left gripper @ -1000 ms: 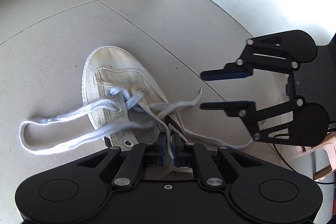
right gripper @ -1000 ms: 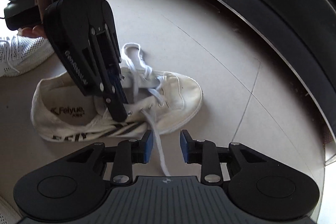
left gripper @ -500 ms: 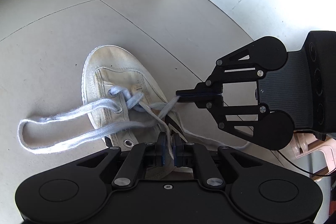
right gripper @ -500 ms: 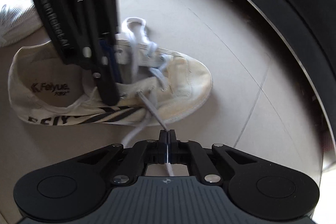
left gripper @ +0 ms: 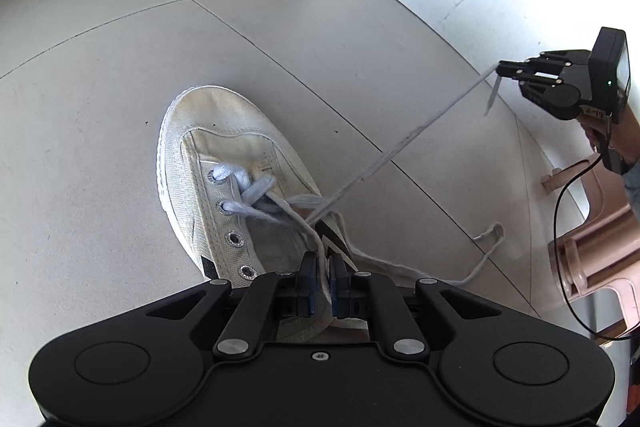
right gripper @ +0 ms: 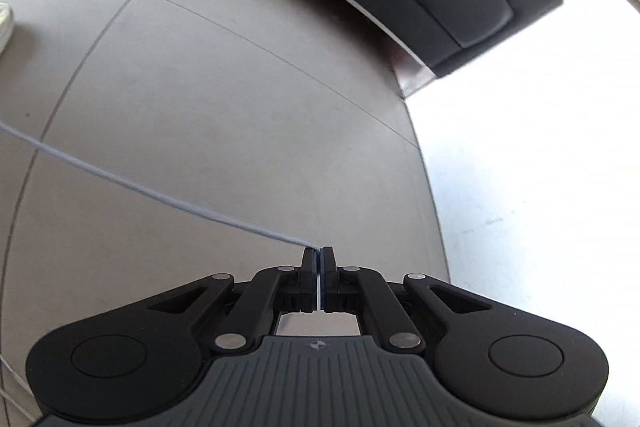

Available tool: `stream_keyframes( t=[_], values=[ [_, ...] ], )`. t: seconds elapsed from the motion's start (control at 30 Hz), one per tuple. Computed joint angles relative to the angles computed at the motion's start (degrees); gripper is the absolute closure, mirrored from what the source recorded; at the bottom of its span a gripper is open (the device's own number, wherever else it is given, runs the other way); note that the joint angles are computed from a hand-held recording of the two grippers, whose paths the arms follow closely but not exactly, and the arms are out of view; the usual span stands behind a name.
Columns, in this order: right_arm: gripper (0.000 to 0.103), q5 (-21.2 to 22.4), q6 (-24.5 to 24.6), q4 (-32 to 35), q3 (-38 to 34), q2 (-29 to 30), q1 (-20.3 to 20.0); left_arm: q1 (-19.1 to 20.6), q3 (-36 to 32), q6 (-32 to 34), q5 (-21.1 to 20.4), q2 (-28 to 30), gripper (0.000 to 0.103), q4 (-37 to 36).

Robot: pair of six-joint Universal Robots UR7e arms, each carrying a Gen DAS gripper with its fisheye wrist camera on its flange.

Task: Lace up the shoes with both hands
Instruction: 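Release the lace from the right gripper onto the floor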

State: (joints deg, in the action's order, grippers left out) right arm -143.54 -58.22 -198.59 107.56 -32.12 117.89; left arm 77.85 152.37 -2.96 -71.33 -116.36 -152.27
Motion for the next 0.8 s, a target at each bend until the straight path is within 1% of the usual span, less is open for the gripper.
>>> stream_keyframes(
  t=[0.03, 0.07, 0.13, 0.2, 0.23, 0.27, 0.3, 0.33, 0.4, 0.43, 0.47, 0.6, 0.63, 0.7, 0.77, 0.8],
  values=[
    [0.102, -1.99, -1.99, -2.07, -0.74, 0.46, -0.06, 0.15, 0.07, 0.19, -0.02, 0.35, 0.096, -0.44],
    [0.102, -1.58, -1.57, -1.74, -0.39, -0.19, -0.18, 0.33, 0.15, 0.44, -0.07, 0.78, 0.096, -0.98],
    [0.102, -0.93, 1.89, 1.75, 0.23, -2.12, -0.15, 0.35, 0.06, 0.63, -0.03, 0.81, 0.096, -0.88],
    [0.101, 0.82, 4.61, 4.73, 1.35, -3.35, 1.16, 0.26, 0.18, 0.89, -0.17, 0.43, 0.096, -1.10],
    [0.098, 4.12, 8.61, 8.91, 2.40, -4.72, 2.12, 0.07, 0.32, 1.06, -0.24, -0.02, 0.096, -1.29],
    [0.089, 7.57, 12.40, 12.93, 3.12, -5.95, 3.08, -0.14, 0.47, 1.22, -0.31, -0.48, 0.096, -1.47],
    [0.081, 11.46, 15.95, 16.34, 3.39, -6.79, 3.37, -0.34, 0.61, 1.39, -0.38, -0.93, 0.093, -1.65],
    [0.065, 17.46, 21.61, 21.71, 4.01, -8.13, 4.01, -1.22, 0.69, 1.74, 0.29, -2.22, 0.088, -0.85],
    [0.064, 27.76, 27.77, 26.86, 4.70, -9.10, 4.10, -2.91, 0.65, 2.15, 1.63, -4.56, 0.086, 0.96],
    [0.064, 33.76, 31.74, 29.53, 5.33, -8.87, 4.31, -4.03, 0.45, 2.16, 2.51, -6.28, 0.084, 2.77],
    [0.064, 37.41, 34.14, 29.79, 5.89, -8.36, 4.25, -5.04, 0.45, 1.93, 3.32, -7.21, 0.083, 3.74],
    [0.064, 45.79, 40.77, 29.75, 7.64, -5.79, 4.49, -8.19, 0.42, 3.21, 6.34, -10.14, 0.080, 6.51],
    [0.064, 46.99, 43.53, 26.99, 8.34, -4.91, 4.56, -9.00, 0.55, 4.25, 7.57, -10.62, 0.079, 6.66],
    [0.064, 50.52, 48.06, 25.12, 7.83, -3.30, 3.42, -8.99, 0.22, 5.10, 8.30, -10.28, 0.079, 6.68],
    [0.064, 50.62, 47.29, 26.22, 7.42, -2.73, 4.11, -8.30, -0.22, 5.55, 7.89, -10.16, 0.079, 6.68],
    [0.064, 49.36, 45.97, 27.07, 6.64, -2.41, 4.28, -8.07, -0.43, 5.99, 7.75, -10.00, 0.078, 6.75]
  ],
)
